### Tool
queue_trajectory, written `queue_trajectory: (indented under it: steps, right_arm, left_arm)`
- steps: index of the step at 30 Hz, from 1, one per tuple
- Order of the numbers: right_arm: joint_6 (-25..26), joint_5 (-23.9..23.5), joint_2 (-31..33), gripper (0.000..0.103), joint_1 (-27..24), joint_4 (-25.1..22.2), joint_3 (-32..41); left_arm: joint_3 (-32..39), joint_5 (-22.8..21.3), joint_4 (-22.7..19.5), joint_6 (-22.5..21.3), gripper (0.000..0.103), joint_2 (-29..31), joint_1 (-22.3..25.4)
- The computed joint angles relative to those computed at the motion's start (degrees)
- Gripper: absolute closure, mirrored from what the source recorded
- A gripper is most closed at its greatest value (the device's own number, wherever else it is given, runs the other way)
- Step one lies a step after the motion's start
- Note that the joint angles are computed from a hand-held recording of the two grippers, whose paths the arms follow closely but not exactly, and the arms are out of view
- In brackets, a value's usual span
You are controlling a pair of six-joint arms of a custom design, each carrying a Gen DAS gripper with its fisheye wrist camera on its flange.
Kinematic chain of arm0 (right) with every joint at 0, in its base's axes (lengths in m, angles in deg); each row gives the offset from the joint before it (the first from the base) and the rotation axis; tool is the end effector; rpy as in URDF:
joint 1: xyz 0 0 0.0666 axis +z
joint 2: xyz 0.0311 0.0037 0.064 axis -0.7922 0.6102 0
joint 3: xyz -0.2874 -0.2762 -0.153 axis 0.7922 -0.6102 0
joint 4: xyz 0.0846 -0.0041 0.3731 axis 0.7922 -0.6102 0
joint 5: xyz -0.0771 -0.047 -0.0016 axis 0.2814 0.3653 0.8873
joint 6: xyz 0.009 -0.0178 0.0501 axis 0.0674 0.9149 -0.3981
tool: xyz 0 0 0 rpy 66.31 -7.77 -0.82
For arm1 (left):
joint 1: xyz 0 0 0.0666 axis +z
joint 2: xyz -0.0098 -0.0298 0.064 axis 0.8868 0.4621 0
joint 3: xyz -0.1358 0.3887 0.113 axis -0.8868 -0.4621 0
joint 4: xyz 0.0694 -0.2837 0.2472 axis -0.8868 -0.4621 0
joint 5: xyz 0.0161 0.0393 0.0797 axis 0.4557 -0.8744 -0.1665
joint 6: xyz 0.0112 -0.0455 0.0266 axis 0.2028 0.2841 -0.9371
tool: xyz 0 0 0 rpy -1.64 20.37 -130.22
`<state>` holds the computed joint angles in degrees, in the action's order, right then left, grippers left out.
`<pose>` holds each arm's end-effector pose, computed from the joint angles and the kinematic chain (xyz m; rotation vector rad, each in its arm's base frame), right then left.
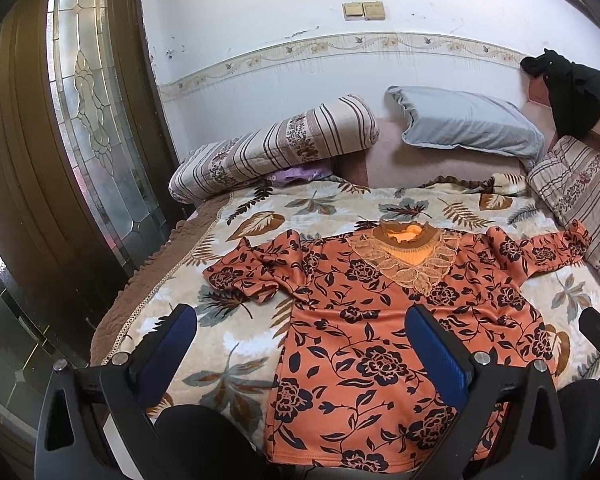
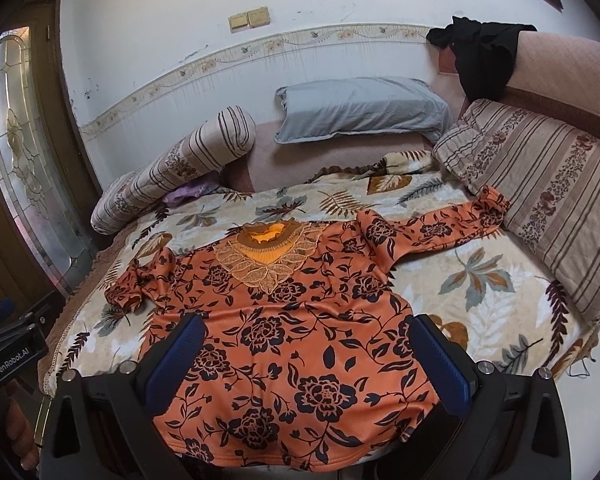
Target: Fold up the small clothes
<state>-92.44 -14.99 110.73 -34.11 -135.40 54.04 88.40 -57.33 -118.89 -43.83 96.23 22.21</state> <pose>0.4210 0.1288 0.6487 0.2837 2.2164 0.1143 0.4440 -0.3472 0.6561 0.0366 2.1727 0.2089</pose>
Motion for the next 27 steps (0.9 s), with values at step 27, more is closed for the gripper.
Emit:
queue_trajectory:
  steps: [27]
  right_arm:
    - [-1.2, -2.1, 3.7, 0.0, -0.6, -2.3, 2.0]
  left_arm:
    - [1.5, 3.0, -1.3, 0.1, 0.0, 2.5, 1.7]
